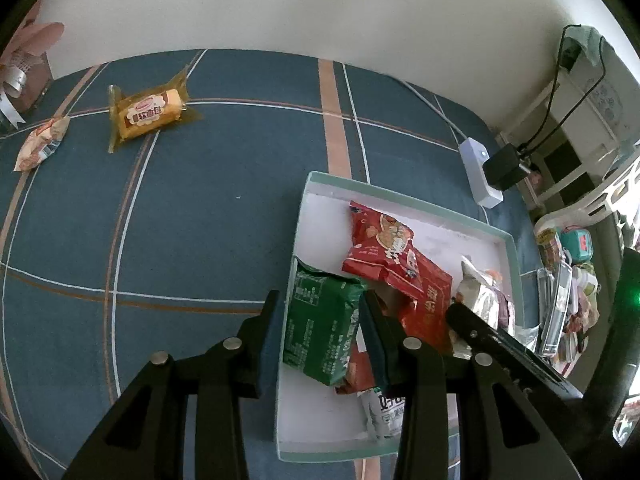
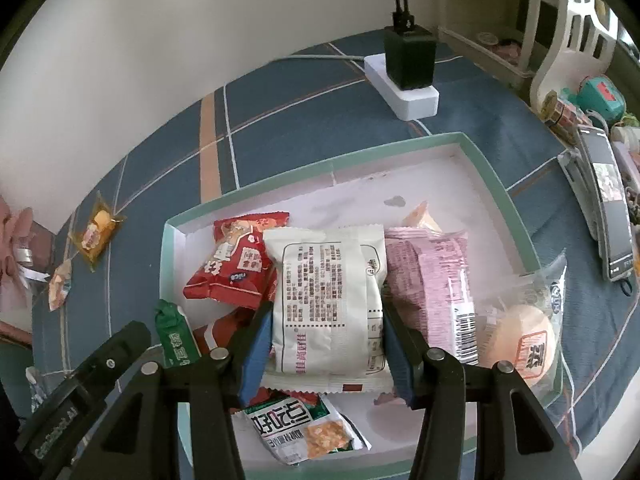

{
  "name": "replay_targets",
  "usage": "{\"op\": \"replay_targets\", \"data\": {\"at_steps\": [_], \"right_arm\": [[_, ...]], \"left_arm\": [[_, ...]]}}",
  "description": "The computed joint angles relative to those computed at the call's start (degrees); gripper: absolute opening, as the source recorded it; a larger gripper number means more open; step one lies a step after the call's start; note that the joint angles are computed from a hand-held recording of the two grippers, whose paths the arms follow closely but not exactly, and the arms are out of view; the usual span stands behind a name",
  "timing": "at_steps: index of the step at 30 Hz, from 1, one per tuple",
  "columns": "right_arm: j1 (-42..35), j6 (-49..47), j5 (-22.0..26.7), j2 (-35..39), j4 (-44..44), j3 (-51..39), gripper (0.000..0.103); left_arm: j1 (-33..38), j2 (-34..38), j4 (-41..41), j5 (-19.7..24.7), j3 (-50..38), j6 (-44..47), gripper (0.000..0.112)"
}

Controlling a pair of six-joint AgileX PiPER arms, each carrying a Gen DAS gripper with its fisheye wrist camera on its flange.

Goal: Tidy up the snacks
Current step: 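Carry both packs into the white tray and open both tools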

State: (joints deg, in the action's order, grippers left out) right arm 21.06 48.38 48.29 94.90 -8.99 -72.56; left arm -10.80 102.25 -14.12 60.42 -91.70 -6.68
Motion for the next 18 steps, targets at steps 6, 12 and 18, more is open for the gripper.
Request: {"op": "replay_targets", "data": {"at_steps": [6, 12, 18], "right_arm": [[-0.21, -1.52, 0.35, 1.92, 0.95, -1.52, 0.055], [-0.40, -2.74, 1.54, 4.57, 1.45, -3.72, 0.055], [-0.39, -2.98, 3.49, 5.67, 1.18, -5.82, 0.058]], "left_arm": [[-0.17, 0.27, 0.38, 0.14, -0.04, -0.42, 0.040], [-0.13, 0.85, 0.78, 0.45, -0.16, -0.93, 0.040], [0.09, 1.17, 1.03, 0.99, -0.34, -1.32, 0.041]]}}
